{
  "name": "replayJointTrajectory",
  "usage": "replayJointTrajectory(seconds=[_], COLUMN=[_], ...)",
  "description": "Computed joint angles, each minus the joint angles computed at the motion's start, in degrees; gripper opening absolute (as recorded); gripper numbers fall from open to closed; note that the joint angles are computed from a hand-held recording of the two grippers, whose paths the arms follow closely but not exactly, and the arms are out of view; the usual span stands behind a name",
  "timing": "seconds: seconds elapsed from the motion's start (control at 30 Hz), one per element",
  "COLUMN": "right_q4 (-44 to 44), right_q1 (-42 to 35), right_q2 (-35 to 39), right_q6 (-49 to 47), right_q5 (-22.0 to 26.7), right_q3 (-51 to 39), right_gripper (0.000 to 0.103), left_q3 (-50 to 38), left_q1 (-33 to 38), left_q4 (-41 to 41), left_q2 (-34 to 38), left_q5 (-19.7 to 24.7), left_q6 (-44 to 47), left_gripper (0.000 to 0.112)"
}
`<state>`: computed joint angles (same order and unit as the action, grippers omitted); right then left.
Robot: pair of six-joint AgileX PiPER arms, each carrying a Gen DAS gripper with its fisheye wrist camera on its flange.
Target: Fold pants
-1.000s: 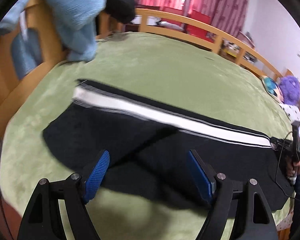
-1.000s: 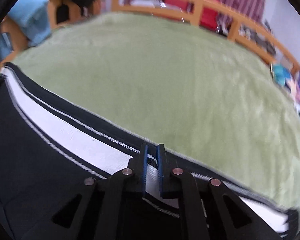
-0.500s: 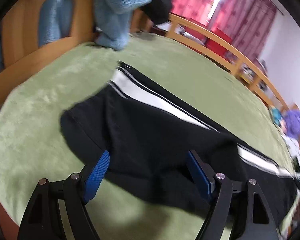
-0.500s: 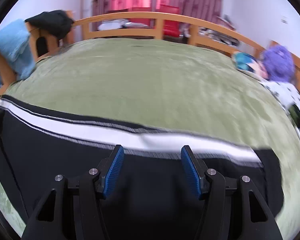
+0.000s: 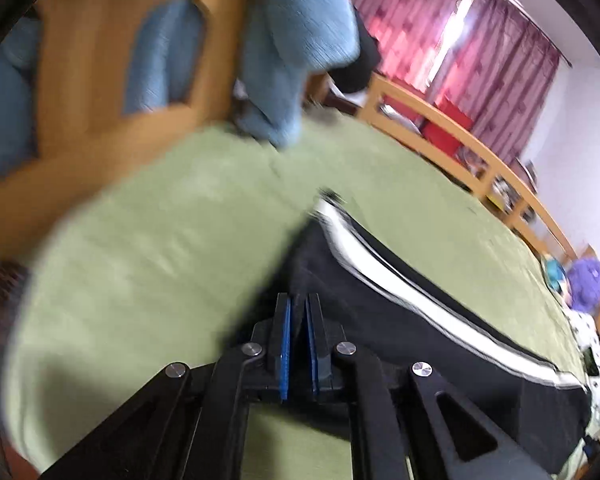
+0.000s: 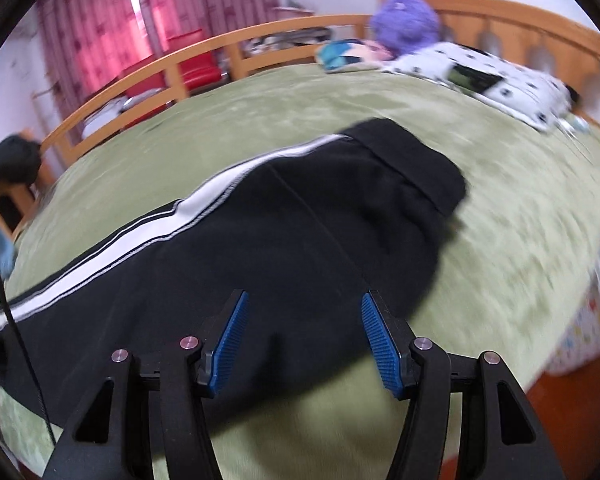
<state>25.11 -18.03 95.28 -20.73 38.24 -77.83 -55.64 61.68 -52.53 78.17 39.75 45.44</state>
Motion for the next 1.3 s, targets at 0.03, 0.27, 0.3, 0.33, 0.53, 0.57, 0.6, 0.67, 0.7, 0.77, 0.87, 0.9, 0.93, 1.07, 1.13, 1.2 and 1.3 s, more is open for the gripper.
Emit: replayJointTrajectory(seconds=[0.03,0.27,0.3,0.33,0.53,0.57,0.6,0.67,0.7,0.77,0.87,0.9,0.93,1.07,1.13,1.2,1.3], right_q4=[-0.1,-0.7,-0.6,-0.7,-0.3,1.2,2.5,5.9,7.3,8.5,9.1,9.3,9.6,11.2,10.2,9.6,10.3], right_q1=[-0.1,1.9,2.2,2.7,5.0,4.7,4.5,3.7,3.4,3.0,2.6,2.5,2.3,2.6,3.5,4.0,3.6], right_q2=[-0.9,-4.9,-4.9,-5.4,-5.1,-4.4,-4.0,-3.0,-2.6,-2.2,-2.7,-2.8,-3.0,-3.6,-3.4,-3.4,-4.7], right_q6=[0.3,1.4,0.5,0.0,-3.1,-4.2,-5.0,-7.1,-8.0,-8.8,-8.9,-8.8,-8.8,-8.6,-6.9,-6.1,-6.8], right_q5=[-0.2,-0.3,-0.3,-0.7,-1.9,-1.6,-1.5,-1.2,-1.0,-0.4,-0.3,-0.3,-0.4,-1.6,-2.3,-2.3,-2.0], right_q3=[1.1,6.3,6.4,7.1,8.2,8.1,8.2,8.3,8.3,8.2,8.7,8.9,9.3,11.1,11.1,10.9,11.1], right_gripper=[0.059,0.059,0.059,0.059,0.059,0.059,0.059,0.059,0.059,0.059,0.059,0.059,0.059,0.059,0.059,0.059,0.059], left_q3=[-1.8,-5.6,-5.0,-4.5,0.4,0.8,1.5,2.6,2.8,1.9,0.7,0.2,-0.7,-1.6,-2.0,-2.2,-1.5], left_q1=[1.6,-0.7,0.0,1.1,5.9,5.5,4.5,1.0,0.6,0.8,1.3,1.0,0.5,-2.4,-0.3,4.0,3.4], left_q4=[0.4,11.0,10.4,8.4,1.2,0.8,0.5,1.4,-0.1,-3.0,-7.2,-8.4,-9.0,-8.3,-10.8,-14.7,-11.2], left_q2=[1.5,4.7,3.6,2.4,-3.2,-2.4,-1.4,1.4,2.9,6.8,10.5,11.5,12.5,13.4,14.2,13.2,10.1], left_q5=[1.7,1.7,2.2,2.9,8.9,10.6,11.3,9.3,9.3,10.7,9.8,9.4,9.0,4.9,8.5,14.0,11.9], left_q6=[-0.4,-10.3,-10.0,-8.4,0.7,0.9,0.9,-1.1,-0.4,-0.3,-2.1,-2.7,-3.6,-6.8,-4.0,-1.7,-1.4], left_gripper=[0.007,0.018,0.034,0.062,0.08,0.08,0.079,0.076,0.07,0.067,0.067,0.067,0.067,0.049,0.011,0.011,0.012])
